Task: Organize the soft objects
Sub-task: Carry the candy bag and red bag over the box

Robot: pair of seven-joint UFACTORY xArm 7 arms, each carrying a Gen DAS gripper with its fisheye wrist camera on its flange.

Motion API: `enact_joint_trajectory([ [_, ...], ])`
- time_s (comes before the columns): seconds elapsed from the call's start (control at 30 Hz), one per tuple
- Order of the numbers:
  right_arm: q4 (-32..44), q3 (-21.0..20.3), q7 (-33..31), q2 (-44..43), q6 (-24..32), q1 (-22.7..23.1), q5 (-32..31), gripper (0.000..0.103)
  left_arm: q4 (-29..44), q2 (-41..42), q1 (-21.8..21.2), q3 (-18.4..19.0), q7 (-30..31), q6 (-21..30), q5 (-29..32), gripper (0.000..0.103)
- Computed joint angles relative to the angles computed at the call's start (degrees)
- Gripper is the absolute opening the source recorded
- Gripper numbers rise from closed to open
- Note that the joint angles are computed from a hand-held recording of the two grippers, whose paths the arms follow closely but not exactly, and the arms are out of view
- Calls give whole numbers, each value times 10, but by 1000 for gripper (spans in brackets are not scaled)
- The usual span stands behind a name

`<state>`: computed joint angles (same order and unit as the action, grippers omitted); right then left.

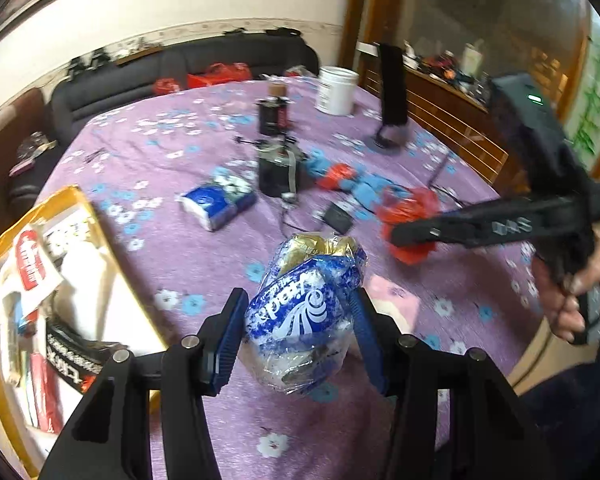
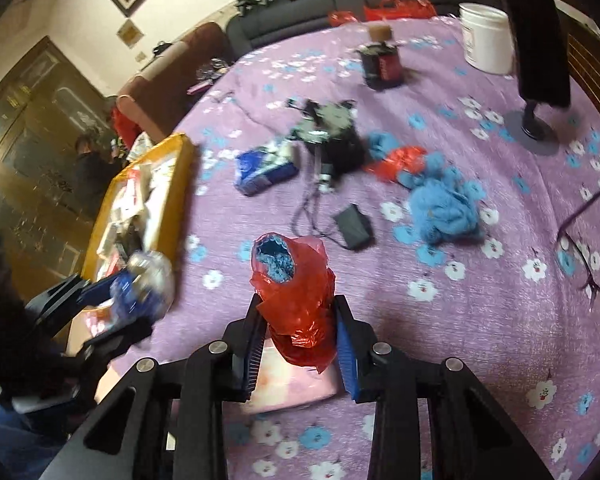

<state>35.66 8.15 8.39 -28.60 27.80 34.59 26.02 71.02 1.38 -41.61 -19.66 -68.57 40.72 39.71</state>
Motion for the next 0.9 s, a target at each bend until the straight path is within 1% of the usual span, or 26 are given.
enact_joint_trajectory([
  [0.17, 10, 8, 3, -1, 5, 8, -2, 36, -32, -32, 15, 2, -43, -8, 4, 52],
  [0.33, 27, 17, 7, 12, 8, 13, -7, 36, -71, -75, 42, -8, -70, -15, 1, 52],
  [0.47, 56, 22, -2, 40, 12, 23, -3, 36, -106, -118, 70, -22, -87, -15, -4, 52],
  [0.63, 107, 35, -15, 90, 12, 33, 5, 36, -152, -178, 106, -41, -97, -9, -22, 52],
  [0.9, 218, 75, -29, 194, 12, 38, -11, 36, -243, -288, 152, -53, -84, -2, -90, 52],
])
